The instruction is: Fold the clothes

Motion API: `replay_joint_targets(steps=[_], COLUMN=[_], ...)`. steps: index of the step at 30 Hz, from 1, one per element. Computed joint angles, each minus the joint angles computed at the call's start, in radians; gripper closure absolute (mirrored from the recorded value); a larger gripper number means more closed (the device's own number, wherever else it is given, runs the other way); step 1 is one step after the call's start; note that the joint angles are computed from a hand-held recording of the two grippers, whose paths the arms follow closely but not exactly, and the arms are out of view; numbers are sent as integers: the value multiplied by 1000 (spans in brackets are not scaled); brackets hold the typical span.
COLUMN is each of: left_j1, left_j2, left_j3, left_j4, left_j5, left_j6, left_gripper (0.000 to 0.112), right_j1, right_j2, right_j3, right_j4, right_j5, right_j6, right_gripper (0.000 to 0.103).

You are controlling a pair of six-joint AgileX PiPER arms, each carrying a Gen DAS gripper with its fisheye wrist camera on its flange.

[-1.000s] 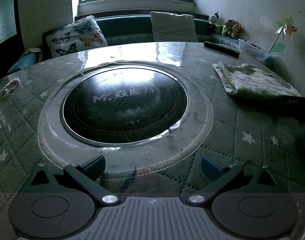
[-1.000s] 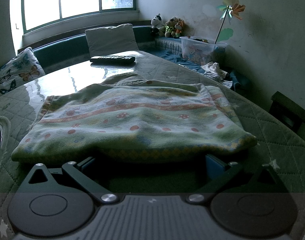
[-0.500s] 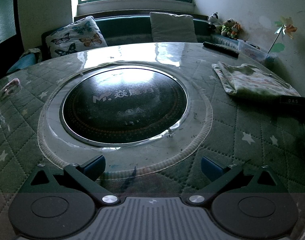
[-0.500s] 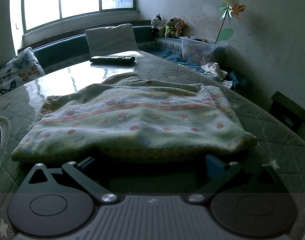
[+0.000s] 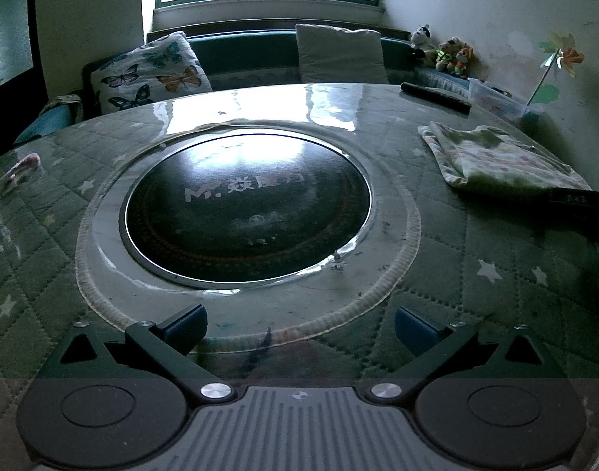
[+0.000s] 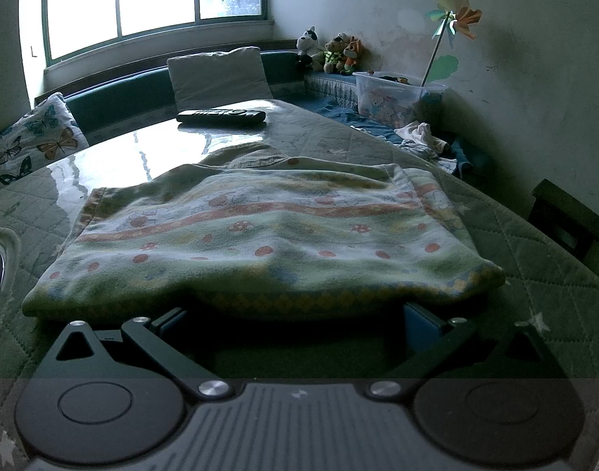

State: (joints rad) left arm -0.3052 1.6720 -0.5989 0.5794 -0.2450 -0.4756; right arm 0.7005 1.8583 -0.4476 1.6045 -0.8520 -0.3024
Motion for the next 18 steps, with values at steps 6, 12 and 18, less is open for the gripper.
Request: replay_joint_targets(steps=[6, 12, 18], left_j1=[2, 6, 9], left_j2=[-1, -1, 0], left_j3=[-2, -4, -3], left_j4=[6, 24, 29], left_j5=[3, 2, 1], left_j6=[-6, -21, -25], left_gripper=[9, 9, 9], right_j1=[2, 2, 2], right_j2=[-1, -1, -1], right_j3=[0, 0, 0], right_j4=[3, 4, 3], right_j5=[-1, -1, -1], right_j6=[-2, -2, -1], right_gripper=[0, 0, 0])
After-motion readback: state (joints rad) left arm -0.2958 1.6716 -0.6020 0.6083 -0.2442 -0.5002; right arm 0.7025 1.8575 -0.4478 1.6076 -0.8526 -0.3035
